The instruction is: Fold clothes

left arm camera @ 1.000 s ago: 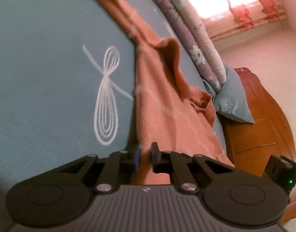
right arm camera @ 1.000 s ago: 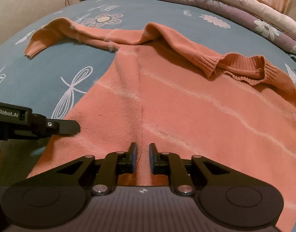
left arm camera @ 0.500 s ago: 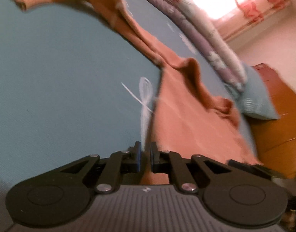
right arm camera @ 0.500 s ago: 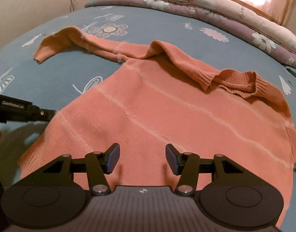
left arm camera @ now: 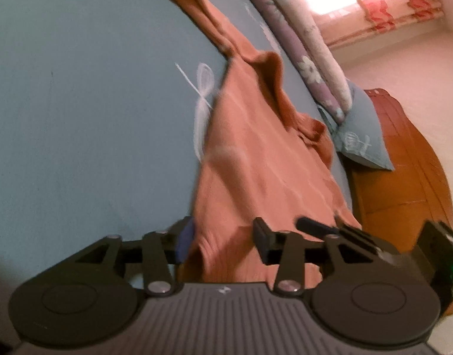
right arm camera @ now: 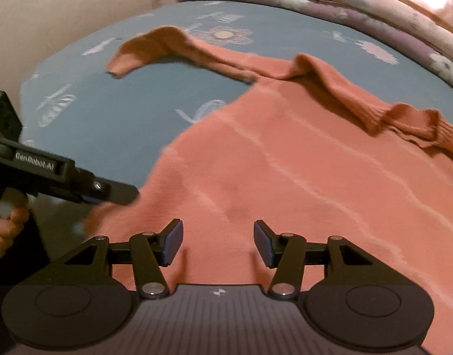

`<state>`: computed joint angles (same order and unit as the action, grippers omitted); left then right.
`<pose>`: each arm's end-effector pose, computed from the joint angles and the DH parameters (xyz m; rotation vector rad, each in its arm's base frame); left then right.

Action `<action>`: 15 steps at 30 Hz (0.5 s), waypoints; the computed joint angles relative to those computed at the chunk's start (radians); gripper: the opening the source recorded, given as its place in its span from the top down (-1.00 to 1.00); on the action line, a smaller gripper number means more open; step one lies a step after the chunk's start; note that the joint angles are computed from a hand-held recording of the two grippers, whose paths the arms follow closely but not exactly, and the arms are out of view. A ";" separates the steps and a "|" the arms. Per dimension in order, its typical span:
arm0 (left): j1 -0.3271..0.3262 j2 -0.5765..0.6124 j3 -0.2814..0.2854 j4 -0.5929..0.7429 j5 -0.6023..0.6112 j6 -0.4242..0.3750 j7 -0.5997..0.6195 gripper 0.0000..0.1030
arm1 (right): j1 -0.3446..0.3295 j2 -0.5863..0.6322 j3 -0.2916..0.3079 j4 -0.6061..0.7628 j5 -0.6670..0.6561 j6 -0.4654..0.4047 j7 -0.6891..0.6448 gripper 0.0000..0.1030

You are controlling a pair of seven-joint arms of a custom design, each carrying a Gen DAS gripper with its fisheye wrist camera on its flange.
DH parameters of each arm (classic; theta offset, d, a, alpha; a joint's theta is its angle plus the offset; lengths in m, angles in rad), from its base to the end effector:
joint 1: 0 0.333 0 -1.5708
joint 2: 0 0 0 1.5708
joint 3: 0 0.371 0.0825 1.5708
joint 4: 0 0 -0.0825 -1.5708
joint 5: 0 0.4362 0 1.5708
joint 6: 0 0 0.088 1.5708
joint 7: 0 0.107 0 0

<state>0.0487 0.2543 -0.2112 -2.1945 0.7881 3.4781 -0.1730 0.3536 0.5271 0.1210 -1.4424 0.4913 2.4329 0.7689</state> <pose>0.6050 -0.1769 0.3941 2.4898 -1.1062 1.4437 0.7367 0.3560 0.4652 -2.3839 0.7735 -0.1320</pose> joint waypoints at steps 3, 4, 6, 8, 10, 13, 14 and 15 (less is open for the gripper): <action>-0.028 -0.009 0.002 0.001 -0.015 -0.007 0.026 0.02 | 0.004 -0.016 0.007 -0.019 0.001 0.021 -0.027 -0.12; -0.019 -0.011 -0.013 0.004 0.000 -0.021 0.016 0.01 | 0.005 -0.018 0.007 -0.019 0.002 0.022 -0.029 -0.12; 0.005 -0.012 -0.049 0.012 0.035 -0.045 -0.008 0.01 | 0.007 -0.020 0.007 -0.016 0.002 0.019 -0.030 -0.12; -0.031 -0.025 -0.026 0.003 0.010 -0.053 0.025 0.01 | 0.011 -0.022 0.001 -0.017 -0.003 0.025 -0.023 -0.13; -0.089 -0.054 0.011 -0.003 -0.026 -0.112 0.079 -0.01 | 0.013 -0.024 -0.003 -0.018 -0.007 0.030 -0.013 -0.13; -0.191 -0.079 0.090 -0.002 -0.069 -0.152 0.178 -0.10 | 0.006 -0.008 0.002 0.015 0.008 0.003 0.010 -0.12; -0.185 -0.074 0.082 0.000 -0.071 -0.137 0.200 -0.12 | -0.001 -0.001 0.010 0.032 0.021 -0.014 0.011 -0.12; -0.145 -0.062 0.040 0.005 -0.058 -0.119 0.204 -0.13 | -0.009 0.011 0.019 0.059 0.035 -0.051 0.012 -0.12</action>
